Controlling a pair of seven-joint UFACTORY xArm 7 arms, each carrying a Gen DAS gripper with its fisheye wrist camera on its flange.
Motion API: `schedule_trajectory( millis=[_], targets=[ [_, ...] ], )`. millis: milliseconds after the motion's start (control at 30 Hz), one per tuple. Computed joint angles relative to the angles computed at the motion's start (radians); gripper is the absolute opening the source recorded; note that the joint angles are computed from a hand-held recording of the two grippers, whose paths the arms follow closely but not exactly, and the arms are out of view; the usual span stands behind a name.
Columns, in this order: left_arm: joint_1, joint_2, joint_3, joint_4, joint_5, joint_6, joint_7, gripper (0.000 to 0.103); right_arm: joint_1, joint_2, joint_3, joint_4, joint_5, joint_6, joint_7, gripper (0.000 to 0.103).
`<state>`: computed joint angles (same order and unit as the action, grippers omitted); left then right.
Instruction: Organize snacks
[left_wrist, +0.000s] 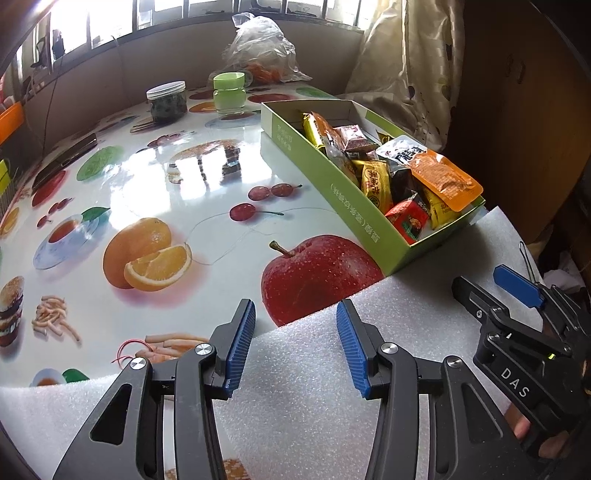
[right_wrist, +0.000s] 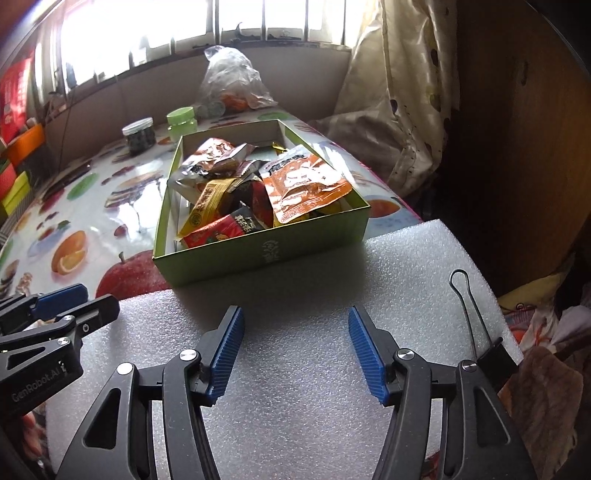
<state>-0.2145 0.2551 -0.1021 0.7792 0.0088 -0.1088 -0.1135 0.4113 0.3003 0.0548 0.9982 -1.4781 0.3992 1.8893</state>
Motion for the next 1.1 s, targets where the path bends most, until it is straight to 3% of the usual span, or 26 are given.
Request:
schedule_trajectory(
  millis=[167, 367, 1100],
  targets=[
    [0.015, 0.002, -0.014, -0.002, -0.002, -0.012, -0.005, 0.048, 0.005, -0.002, 0.002, -0.002, -0.014, 0.016, 0.021, 0.059],
    [-0.030, 0.000, 0.029, -0.007, -0.005, -0.020, -0.015, 0.048, 0.005, -0.003, 0.006, -0.002, -0.010, 0.023, 0.021, 0.059],
    [-0.005, -0.002, 0.006, -0.008, -0.002, -0.018, -0.025, 0.048, 0.003, -0.007, 0.007, -0.006, -0.013, 0.029, 0.026, 0.059]
  ],
)
